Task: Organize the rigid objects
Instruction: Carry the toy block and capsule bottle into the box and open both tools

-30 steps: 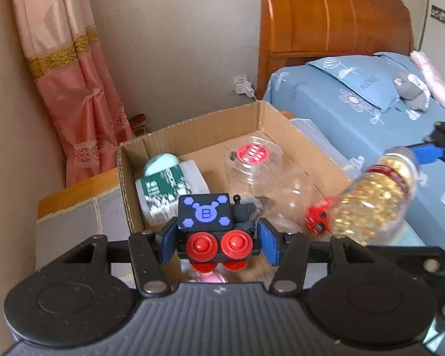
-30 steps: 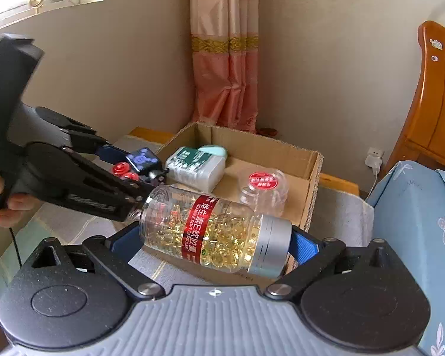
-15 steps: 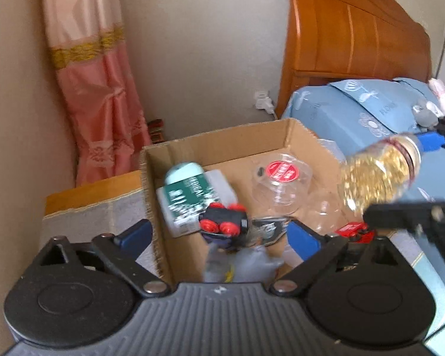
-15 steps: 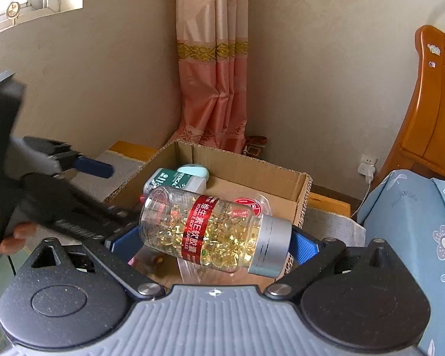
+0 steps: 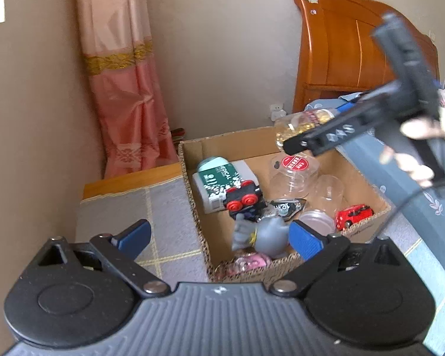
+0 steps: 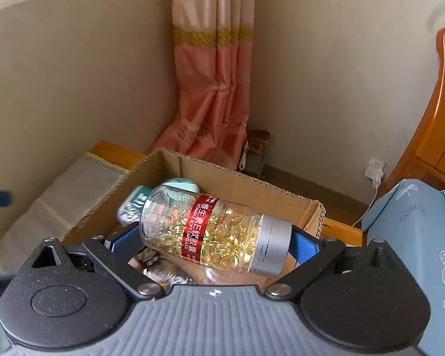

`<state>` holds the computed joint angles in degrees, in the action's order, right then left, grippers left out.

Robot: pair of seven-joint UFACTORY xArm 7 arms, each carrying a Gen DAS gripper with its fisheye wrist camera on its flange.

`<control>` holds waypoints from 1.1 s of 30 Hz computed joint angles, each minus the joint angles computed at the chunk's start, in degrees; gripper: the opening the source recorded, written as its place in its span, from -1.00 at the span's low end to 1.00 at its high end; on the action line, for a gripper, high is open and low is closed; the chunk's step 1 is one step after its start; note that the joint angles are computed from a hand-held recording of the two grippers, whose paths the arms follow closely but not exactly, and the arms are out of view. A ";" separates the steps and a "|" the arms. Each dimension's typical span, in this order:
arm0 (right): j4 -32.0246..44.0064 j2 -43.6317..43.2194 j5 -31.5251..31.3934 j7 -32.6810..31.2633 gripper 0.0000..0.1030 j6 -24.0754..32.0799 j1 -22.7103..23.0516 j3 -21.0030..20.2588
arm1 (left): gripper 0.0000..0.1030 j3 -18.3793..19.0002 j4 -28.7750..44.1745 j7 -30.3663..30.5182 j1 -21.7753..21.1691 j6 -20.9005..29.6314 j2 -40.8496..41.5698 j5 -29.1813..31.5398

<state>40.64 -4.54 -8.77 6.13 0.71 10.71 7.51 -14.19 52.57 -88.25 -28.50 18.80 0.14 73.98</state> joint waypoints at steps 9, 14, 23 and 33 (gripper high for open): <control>8.43 9.33 -4.57 5.94 0.98 3.97 -0.16 -1.56 | 0.92 -0.75 -1.25 -3.34 -0.08 2.92 -0.86 3.94; 8.84 10.17 -11.60 13.63 1.00 2.88 3.15 -6.34 | 0.92 -0.82 -1.88 -4.33 -0.14 2.66 -1.51 5.02; 6.28 6.55 -11.12 13.19 1.00 3.04 1.70 -5.02 | 0.98 -1.79 -2.48 -7.30 -0.46 4.57 -2.50 6.77; -4.22 -6.57 -17.75 24.36 1.00 8.91 -3.33 3.17 | 0.98 -3.97 -4.42 -10.11 -2.04 9.92 -4.51 4.06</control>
